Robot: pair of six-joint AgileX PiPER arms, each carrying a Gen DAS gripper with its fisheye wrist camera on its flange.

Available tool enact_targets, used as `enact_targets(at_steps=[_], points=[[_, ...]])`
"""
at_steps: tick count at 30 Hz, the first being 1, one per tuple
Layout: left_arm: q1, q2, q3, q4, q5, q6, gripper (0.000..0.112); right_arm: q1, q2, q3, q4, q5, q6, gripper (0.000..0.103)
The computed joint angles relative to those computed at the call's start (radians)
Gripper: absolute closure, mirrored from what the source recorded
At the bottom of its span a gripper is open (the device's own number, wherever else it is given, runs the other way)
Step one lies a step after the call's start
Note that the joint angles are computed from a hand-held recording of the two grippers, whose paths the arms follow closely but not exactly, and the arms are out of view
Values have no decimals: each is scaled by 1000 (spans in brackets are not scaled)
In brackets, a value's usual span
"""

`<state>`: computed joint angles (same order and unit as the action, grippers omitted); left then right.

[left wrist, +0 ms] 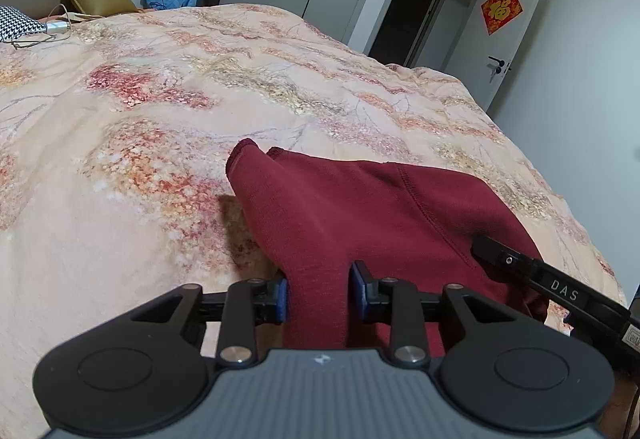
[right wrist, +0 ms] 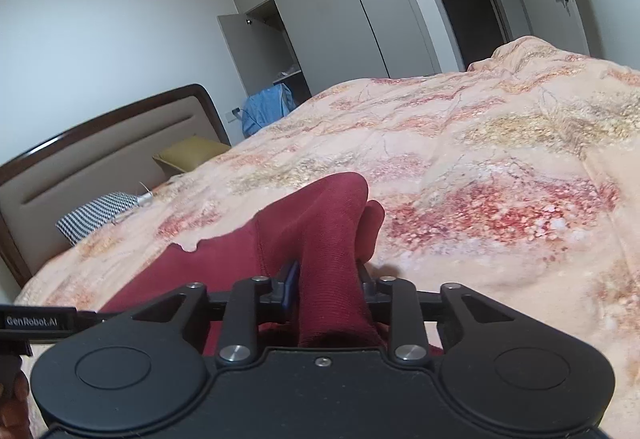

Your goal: Fold small clothes

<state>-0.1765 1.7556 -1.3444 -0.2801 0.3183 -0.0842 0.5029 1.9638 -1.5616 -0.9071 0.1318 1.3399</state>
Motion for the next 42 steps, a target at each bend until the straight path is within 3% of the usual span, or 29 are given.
enact_targets(at_steps=[4,6,15,19,28,34,42], points=[[-16,-10,1,88,11,-88,55,10,-12,5,-28,31,15,57],[-29,-24,8,168,13,-171,38,19,-29,17,-83,43,56,42],[-89,-175,91,594,25,-605,10,88,-170,132,-547,121,453,9],[-126,-271,138,771,62,-784,10,132,-260,202,-679,173,561,2],[-293,-498,254,1078,220,-1090,9,268,-473,342,-651,314,502,1],[-527,-639,346,1297,432,-1306,9,435,-607,462,-661,501,502,1],[-868,-724,435,1440,737,-1501,9,687,-722,590,-647,784,513,1]])
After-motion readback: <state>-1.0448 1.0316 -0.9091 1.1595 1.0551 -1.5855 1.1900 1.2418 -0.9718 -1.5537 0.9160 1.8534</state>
